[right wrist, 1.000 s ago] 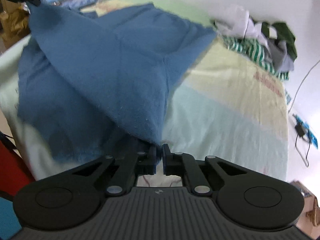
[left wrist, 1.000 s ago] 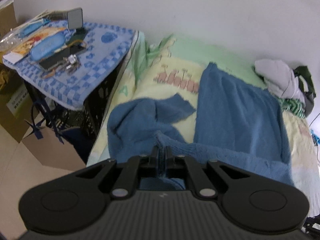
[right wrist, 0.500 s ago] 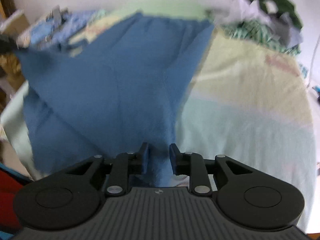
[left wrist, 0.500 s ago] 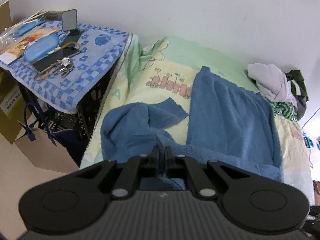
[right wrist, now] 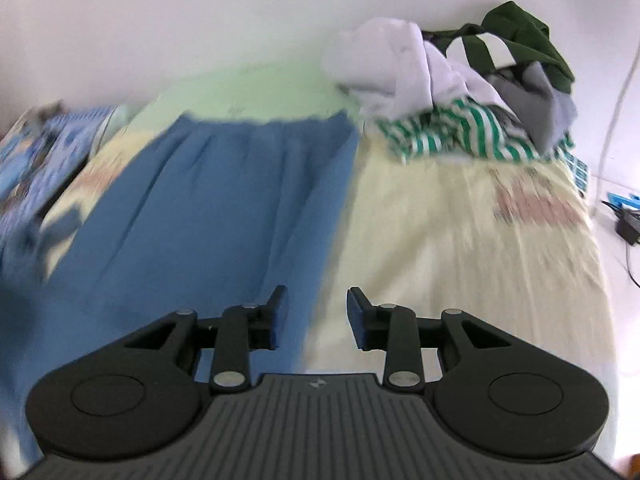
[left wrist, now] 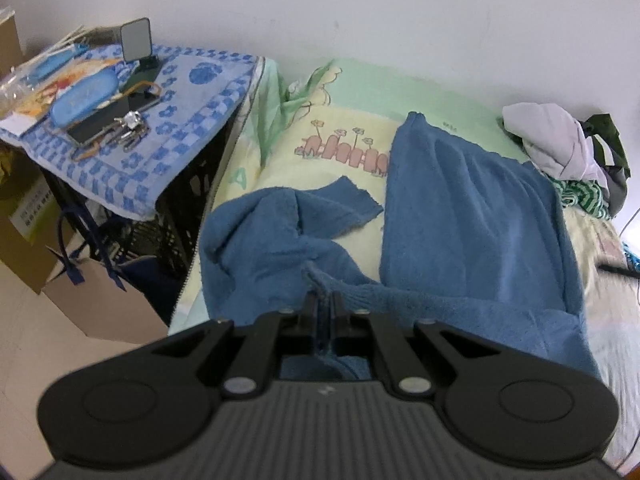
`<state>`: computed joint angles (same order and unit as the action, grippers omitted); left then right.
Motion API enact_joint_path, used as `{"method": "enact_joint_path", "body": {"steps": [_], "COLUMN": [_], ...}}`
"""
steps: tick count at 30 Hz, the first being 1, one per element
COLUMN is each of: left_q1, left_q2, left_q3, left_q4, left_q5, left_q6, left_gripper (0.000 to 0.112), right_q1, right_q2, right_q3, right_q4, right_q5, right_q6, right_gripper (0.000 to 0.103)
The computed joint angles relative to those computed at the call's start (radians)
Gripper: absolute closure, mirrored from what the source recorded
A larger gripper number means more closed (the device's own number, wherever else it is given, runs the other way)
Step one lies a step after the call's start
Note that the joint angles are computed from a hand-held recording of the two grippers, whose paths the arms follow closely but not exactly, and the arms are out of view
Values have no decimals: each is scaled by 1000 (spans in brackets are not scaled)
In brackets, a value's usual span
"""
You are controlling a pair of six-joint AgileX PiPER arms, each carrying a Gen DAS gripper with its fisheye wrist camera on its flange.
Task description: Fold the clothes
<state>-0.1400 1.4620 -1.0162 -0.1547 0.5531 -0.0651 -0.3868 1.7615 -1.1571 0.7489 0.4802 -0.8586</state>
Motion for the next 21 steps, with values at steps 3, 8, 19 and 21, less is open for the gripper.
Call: {"method": "enact_joint_path", "body": {"steps": [3, 8, 19, 21], "left_q1": [-27, -61, -24, -6], "left_q2": [-10, -28, -93, -106], "left_q3": [8, 17, -12, -20], "left_q4": [70, 148, 115, 87], "left_q5": [-1, 11, 78, 106], "left_q6": [-85, -196, -221, -205], "left_gripper": [110, 110, 110, 110], "right_q1": [43, 108, 101, 147], "right_q2": [168, 372, 391, 386], "right_q3": [-172, -440, -515, -508], "right_q4": [-23, -264, -1, -61], "right_q5": [-57, -70, 13, -20], "right_q6": [120, 472, 250, 232], "right_gripper": [69, 68, 92, 91]}}
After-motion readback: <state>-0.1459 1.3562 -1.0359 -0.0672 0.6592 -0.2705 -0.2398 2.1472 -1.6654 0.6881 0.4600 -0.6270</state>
